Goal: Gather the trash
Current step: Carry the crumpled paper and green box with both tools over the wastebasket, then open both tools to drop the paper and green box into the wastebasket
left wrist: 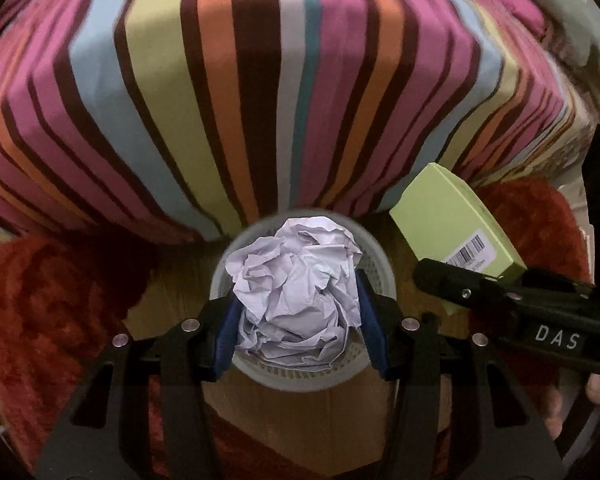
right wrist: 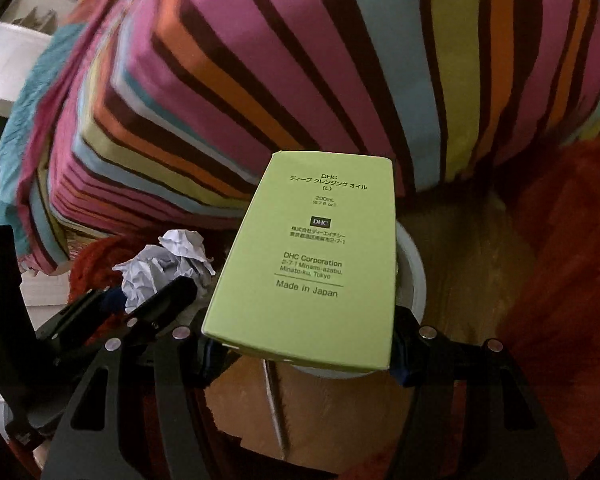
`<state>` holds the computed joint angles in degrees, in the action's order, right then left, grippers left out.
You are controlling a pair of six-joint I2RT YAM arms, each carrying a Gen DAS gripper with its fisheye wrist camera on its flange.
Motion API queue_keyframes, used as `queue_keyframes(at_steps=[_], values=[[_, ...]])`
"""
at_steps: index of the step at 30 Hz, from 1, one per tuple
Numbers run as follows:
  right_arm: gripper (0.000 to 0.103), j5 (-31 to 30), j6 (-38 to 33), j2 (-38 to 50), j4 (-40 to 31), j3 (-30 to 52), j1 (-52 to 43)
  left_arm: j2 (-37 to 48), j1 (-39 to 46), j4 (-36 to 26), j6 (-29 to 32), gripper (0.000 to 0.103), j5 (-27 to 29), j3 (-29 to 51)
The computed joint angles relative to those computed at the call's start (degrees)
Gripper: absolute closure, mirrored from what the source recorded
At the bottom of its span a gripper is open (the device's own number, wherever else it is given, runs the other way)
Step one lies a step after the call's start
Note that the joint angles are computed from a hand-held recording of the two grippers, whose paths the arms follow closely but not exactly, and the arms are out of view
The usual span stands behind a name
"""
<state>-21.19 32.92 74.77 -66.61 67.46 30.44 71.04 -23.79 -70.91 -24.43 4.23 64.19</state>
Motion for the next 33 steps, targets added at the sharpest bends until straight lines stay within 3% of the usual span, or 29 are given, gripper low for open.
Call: queue_keyframes(at_steps=[14, 33], values=[[0.044, -9.5, 2.8, 9.6, 3.1, -4.8, -1.3, 10.1, 4.7, 1.2, 0.2, 0.051, 8.1, -6.3], [0.043, -15.4, 3.6, 19.8, 7.8, -8.8, -1.7, 21.6, 6.5, 5.9, -1.6, 0.048, 11.6, -9.8]])
